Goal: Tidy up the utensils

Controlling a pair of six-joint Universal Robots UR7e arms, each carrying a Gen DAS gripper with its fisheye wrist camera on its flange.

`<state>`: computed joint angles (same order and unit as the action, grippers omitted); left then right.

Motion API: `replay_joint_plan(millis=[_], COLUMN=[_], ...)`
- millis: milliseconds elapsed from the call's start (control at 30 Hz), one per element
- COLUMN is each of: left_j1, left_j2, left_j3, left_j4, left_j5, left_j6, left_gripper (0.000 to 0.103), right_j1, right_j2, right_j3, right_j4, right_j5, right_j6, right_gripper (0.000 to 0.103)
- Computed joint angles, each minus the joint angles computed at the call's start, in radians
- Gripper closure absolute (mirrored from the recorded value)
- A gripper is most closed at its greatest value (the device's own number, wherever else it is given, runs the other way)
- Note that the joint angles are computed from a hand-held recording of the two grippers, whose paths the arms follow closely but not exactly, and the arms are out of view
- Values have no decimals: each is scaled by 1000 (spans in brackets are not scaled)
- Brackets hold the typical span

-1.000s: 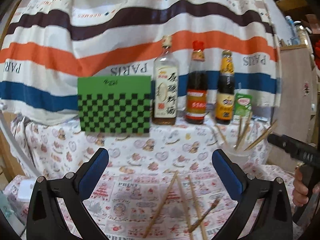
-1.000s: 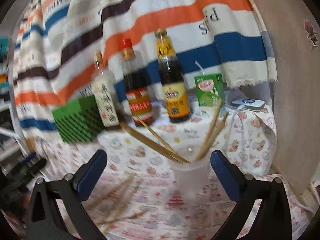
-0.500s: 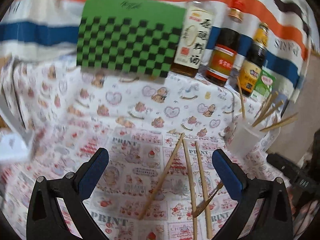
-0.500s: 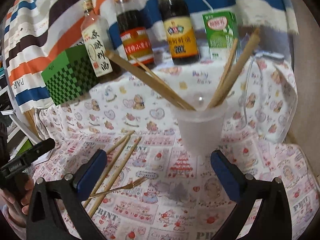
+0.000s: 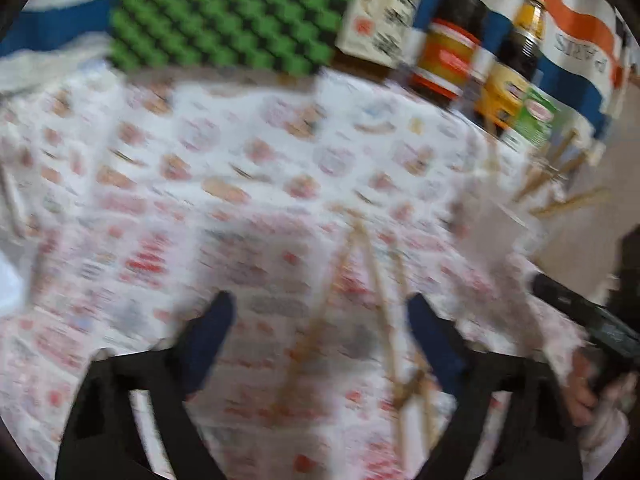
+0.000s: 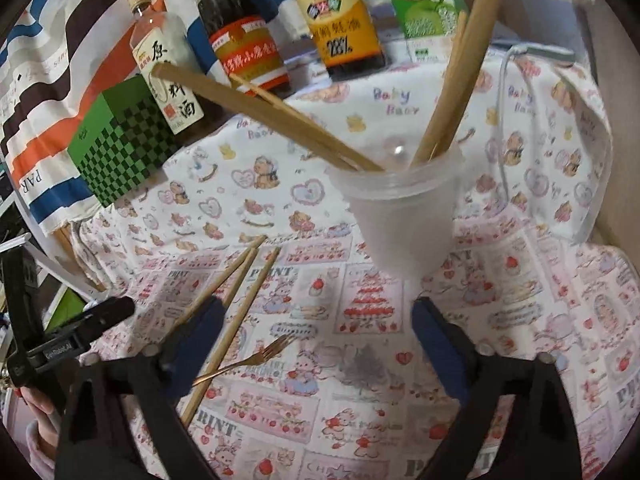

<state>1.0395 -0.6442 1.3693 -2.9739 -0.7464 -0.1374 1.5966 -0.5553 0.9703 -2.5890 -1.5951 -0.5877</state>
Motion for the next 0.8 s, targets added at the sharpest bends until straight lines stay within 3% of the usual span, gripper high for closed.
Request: replay_joint_plan(millis=[133, 233, 467, 567, 800], left_j1=[-14, -33, -78, -88, -73], left_j2=[17, 36, 98, 125, 114], left_j3=[-13, -22, -45, -60, -71], left_j4=[67, 101, 127, 160, 268], left_j5=[-43, -50, 57, 132, 90], left_j6=[60, 134, 298, 309, 232], left_gripper=[64, 74, 75, 75, 77], right_j1=[1, 1, -1, -1, 1], right_j2=[3, 5, 2, -6, -15], right_j3=[-13, -22, -16, -6, 10], right_j4=[44, 70, 61, 53, 37], right_j5=[0, -2, 3, 9, 12], right_j6=[2, 9, 6, 0, -7], right_gripper=[38, 52, 55, 55, 55])
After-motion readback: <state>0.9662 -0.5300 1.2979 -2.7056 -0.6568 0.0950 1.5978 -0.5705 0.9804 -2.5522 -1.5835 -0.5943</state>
